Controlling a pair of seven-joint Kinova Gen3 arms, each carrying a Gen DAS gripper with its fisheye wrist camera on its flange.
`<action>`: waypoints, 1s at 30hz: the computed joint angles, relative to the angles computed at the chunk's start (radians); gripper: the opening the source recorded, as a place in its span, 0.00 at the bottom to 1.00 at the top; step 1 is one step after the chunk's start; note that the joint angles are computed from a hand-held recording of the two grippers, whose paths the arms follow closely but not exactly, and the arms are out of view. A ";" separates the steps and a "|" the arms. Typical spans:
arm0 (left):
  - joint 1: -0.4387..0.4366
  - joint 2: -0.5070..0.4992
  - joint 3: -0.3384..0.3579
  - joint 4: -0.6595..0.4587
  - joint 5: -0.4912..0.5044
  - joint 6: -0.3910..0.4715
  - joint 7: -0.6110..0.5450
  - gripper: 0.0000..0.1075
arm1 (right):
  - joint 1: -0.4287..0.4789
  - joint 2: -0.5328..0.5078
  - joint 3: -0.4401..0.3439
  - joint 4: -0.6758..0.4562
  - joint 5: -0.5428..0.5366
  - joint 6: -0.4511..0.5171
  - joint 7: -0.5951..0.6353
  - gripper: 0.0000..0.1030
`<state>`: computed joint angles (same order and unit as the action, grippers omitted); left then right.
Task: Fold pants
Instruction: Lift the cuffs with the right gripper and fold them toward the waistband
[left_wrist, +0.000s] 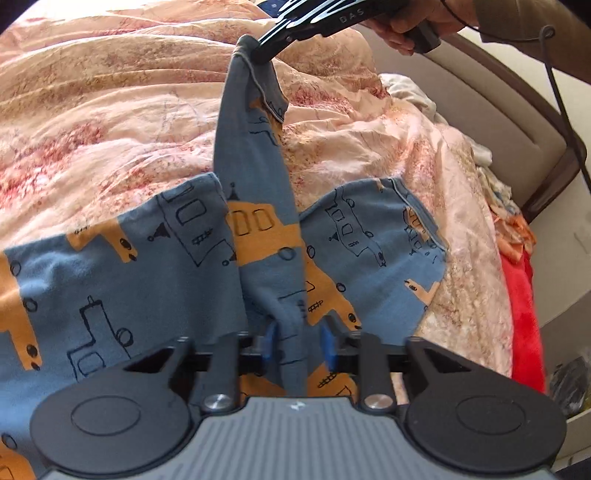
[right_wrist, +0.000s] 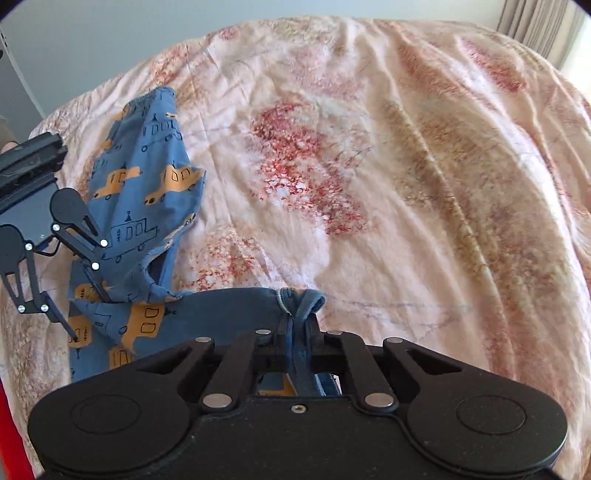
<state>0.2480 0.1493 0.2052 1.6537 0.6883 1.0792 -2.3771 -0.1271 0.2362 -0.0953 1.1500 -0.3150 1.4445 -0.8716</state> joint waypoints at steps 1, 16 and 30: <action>-0.004 0.006 0.014 -0.014 -0.016 0.009 0.011 0.07 | 0.010 -0.045 0.008 0.039 -0.001 -0.025 -0.009 0.04; 0.056 -0.052 0.020 -0.002 -0.046 -0.006 -0.137 0.02 | 0.032 -0.544 0.143 0.512 -0.064 -0.183 -0.143 0.02; 0.135 -0.028 0.041 -0.003 -0.208 -0.056 -0.125 0.03 | 0.122 -0.886 0.380 1.098 -0.339 -0.343 -0.620 0.59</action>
